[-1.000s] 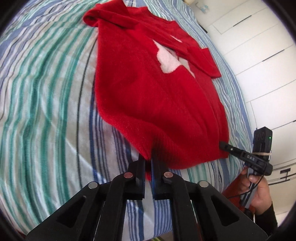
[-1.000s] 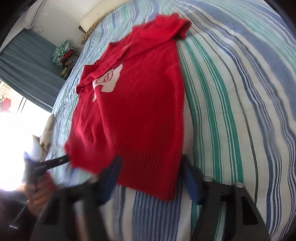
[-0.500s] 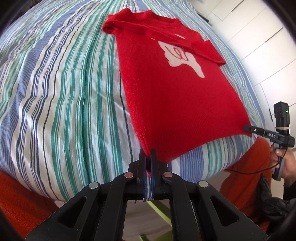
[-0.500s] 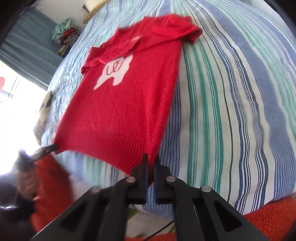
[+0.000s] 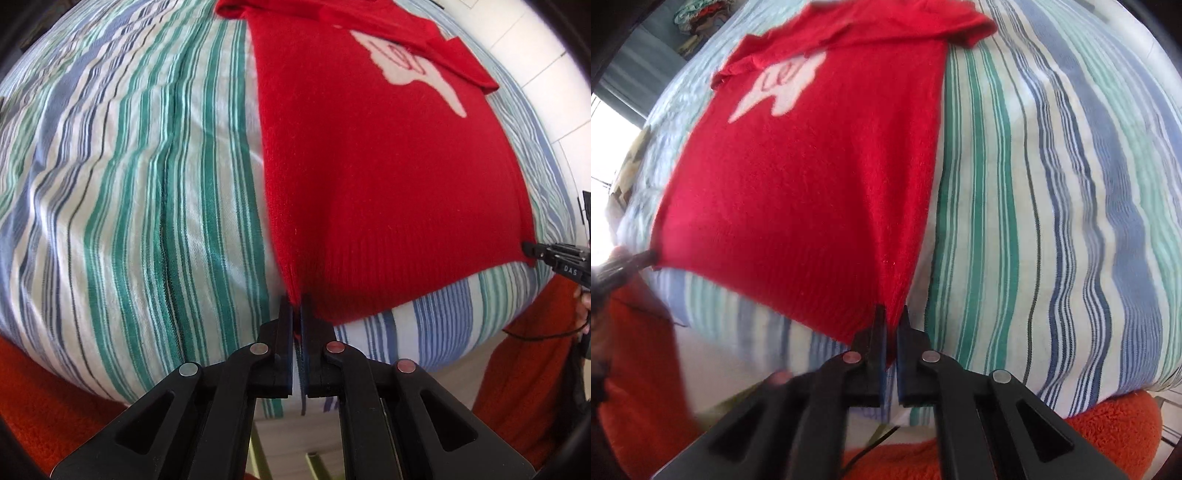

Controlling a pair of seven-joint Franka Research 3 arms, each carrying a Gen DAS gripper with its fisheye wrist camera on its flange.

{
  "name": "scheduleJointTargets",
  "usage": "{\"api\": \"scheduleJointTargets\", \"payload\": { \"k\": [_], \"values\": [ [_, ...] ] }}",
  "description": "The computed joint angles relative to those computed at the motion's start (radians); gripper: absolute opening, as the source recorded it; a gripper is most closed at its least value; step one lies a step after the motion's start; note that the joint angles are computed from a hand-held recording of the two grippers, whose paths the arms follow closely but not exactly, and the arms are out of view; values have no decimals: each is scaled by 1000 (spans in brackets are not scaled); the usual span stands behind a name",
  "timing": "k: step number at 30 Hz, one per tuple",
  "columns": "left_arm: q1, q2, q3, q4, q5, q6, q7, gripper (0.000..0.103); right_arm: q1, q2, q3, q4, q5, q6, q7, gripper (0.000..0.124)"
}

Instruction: Fold small clothes

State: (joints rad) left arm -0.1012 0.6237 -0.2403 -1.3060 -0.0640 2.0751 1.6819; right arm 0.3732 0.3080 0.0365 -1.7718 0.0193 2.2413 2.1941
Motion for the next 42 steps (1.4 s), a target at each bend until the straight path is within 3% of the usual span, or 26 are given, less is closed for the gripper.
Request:
{"api": "scheduleJointTargets", "payload": {
  "k": [5,11,13,15,19,23,27,30,32,34,35,36,38,40,42],
  "values": [
    [4,-24,6,-57,3,63,-21,2,6,41,-10,18,-18,12,8,2],
    [12,10,-1,14,-13,11,-55,9,8,38,-16,0,-22,68,26,8],
    [33,12,-8,40,-44,-32,-48,25,8,25,-17,-11,-28,84,28,18],
    [44,-3,-5,42,-57,-55,-52,56,2,4,-15,-26,-17,90,29,47],
    [53,-100,23,-35,-22,-9,-49,60,-12,-75,-7,-94,10,112,27,53],
    [56,-122,16,-29,-20,128,-12,62,4,-146,-14,-124,-128,109,120,53],
    [43,-57,-40,28,-75,227,80,72,-8,-159,5,-150,-168,306,106,53],
    [-5,35,-37,112,-60,188,72,72,-51,-74,56,-125,38,509,-62,53],
    [-46,76,4,129,9,176,39,72,-60,-10,70,-87,147,511,-123,53],
    [-71,70,48,82,91,176,-1,72,-13,21,12,-72,114,417,-33,53],
    [-49,37,37,18,85,216,5,72,9,24,-12,-77,87,369,26,50],
    [-23,6,22,-31,66,248,15,73,21,6,-24,-113,75,376,68,44],
    [9,-38,15,-72,44,262,3,76,33,-60,-36,-199,56,440,137,44],
    [39,-69,12,-112,14,348,-11,81,92,-115,-94,-207,-146,351,342,50],
    [26,-54,52,-85,48,433,-95,98,124,-181,-118,-242,-359,329,527,58]
  ]
}}
